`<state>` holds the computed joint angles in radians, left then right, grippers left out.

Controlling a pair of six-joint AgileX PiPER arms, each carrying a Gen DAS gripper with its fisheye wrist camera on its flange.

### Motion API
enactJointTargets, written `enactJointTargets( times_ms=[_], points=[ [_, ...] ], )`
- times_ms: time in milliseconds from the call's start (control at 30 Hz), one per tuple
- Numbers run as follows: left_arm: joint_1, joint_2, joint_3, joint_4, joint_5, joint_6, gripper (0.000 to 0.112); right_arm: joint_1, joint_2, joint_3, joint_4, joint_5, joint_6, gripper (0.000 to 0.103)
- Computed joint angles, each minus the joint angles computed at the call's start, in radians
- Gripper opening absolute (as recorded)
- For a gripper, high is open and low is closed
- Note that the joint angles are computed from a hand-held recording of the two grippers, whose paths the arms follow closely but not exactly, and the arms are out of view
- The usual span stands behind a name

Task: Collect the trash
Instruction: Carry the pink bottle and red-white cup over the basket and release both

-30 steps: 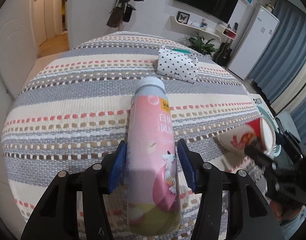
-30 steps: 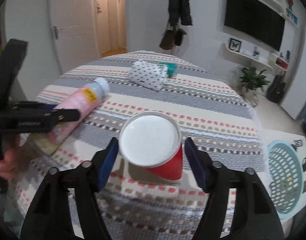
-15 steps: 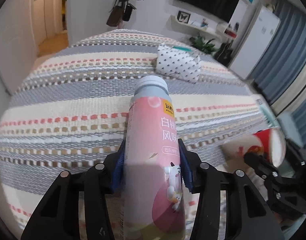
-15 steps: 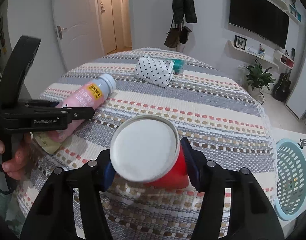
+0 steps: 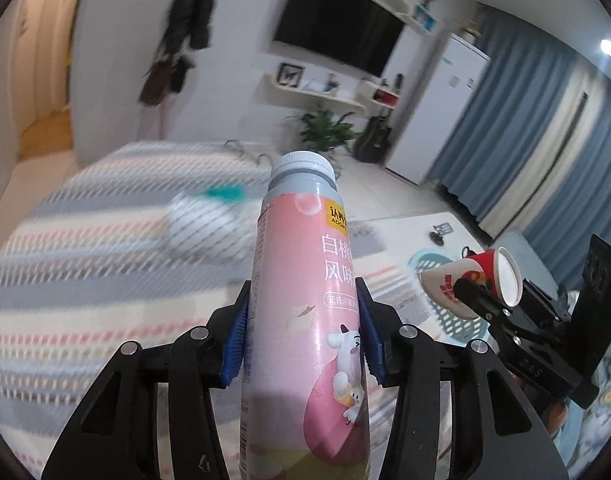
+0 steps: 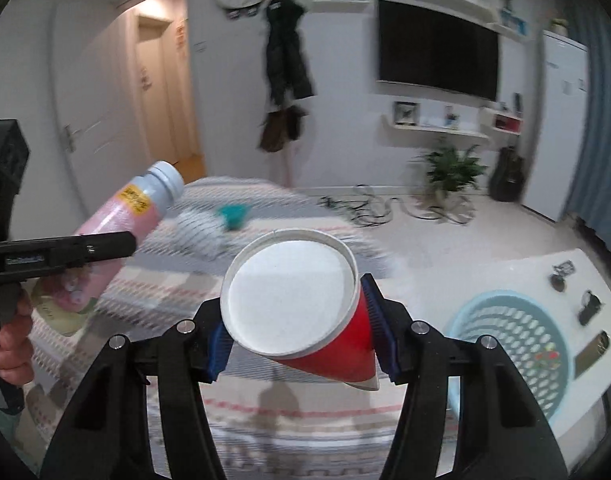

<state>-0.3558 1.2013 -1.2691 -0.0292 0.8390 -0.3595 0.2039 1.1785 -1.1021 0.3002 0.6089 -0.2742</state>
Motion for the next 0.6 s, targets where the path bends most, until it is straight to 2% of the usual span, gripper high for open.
enactJointTargets(
  times_ms=[167,367,433,600],
  points=[
    [-0.165,0.194,-0.239,0.09,0.046,-0.077,0.046,-0.235,0.033,-0.029,0.136,0.028,-0.135,0.054],
    [-0.28,0.462,-0.541,0.106,0.094,-0.041,0.046,-0.472,0.133,-0.046,0.253,0.04,-0.23,0.054],
    [-0.299,0.554,-0.629,0.077,0.097,-0.009,0.046,-0.53,0.177,-0.048,0.284,0.044,-0.236,0.054],
    [-0.309,0.78,-0.814,-0.111,0.119,0.1,0.046,-0.647,0.298,-0.051,0.299,0.054,-0.195,0.054]
  ],
)
